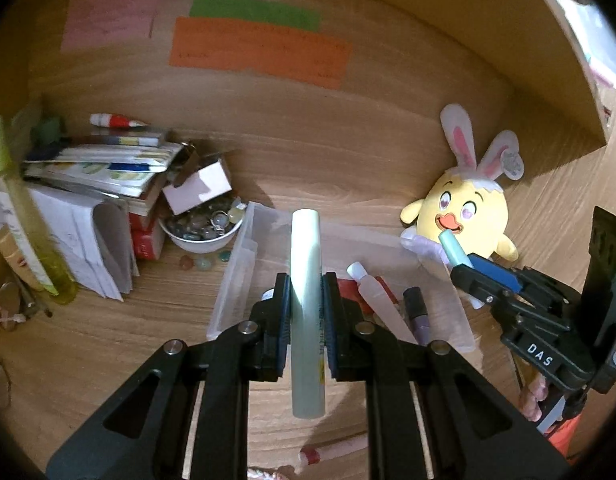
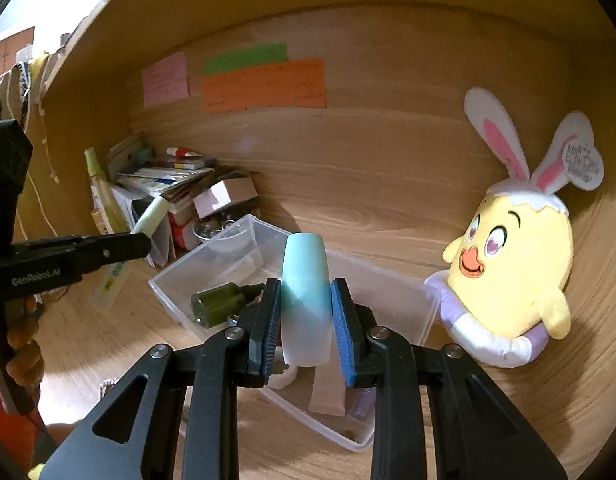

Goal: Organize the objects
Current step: 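Carry the white-green tube with the left tool while the right tool carries the teal tube over the box, then open both tools to drop the white-green tube and teal tube into the box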

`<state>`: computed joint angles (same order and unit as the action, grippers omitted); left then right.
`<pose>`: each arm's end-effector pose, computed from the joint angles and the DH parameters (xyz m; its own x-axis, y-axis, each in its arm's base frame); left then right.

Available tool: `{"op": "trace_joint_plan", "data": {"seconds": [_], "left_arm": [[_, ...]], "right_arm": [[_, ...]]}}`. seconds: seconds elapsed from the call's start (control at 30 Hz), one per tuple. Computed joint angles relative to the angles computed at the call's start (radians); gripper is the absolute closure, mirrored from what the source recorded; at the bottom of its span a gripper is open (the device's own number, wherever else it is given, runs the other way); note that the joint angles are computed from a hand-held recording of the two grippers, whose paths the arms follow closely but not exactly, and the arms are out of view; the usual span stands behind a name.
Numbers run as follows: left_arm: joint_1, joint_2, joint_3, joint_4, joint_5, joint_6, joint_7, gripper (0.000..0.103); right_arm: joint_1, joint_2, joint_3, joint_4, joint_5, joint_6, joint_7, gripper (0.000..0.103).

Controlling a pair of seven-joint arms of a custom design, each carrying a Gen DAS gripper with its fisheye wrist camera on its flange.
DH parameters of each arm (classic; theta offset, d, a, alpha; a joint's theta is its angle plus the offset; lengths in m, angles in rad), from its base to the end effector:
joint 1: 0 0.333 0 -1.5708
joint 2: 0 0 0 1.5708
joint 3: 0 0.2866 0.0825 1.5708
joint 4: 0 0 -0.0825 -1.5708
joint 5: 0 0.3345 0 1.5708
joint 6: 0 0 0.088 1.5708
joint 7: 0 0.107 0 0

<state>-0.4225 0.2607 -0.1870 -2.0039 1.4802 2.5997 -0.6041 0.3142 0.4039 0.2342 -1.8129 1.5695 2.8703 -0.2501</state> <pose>0.4585 -0.3391 0.3554 0.2365 -0.9398 0.2466 -0.5583 -0.3392 -0.7571 0.5524 0.2563 0.3532 0.7797 -0.6250 -0.0395 -0.3674 -0.4055 -0.8370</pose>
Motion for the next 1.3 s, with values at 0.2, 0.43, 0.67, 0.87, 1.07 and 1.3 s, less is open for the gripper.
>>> {"op": "trace_joint_plan", "data": {"seconds": [0.2, 0.43, 0.67, 0.87, 1.07, 1.3], "left_arm": [[0.005, 0.090, 0.019, 0.088, -0.074, 0.023, 0.107, 0.088], [-0.003, 0.171, 0.065, 0.159, -0.132, 0.105, 0.186, 0.088], [-0.019, 0.231, 0.101, 0.206, -0.232, 0.162, 0.291, 0.088], [-0.043, 0.255, 0.127, 0.228, -0.294, 0.179, 0.358, 0.088], [-0.066, 0.248, 0.145, 0.226, -0.316, 0.175, 0.386, 0.088], [-0.083, 0.193, 0.151, 0.179, -0.258, 0.157, 0.316, 0.075]], "right_arm": [[0.002, 0.073, 0.004, 0.051, -0.128, 0.025, 0.117, 0.080], [-0.009, 0.134, 0.031, 0.079, -0.310, 0.057, 0.269, 0.080], [-0.013, 0.182, 0.037, 0.099, -0.499, 0.066, 0.432, 0.080], [-0.036, 0.208, 0.068, 0.102, -0.619, 0.082, 0.519, 0.080], [-0.048, 0.227, 0.088, 0.099, -0.741, 0.094, 0.604, 0.080], [-0.072, 0.228, 0.099, 0.098, -0.835, 0.068, 0.687, 0.066]]}}
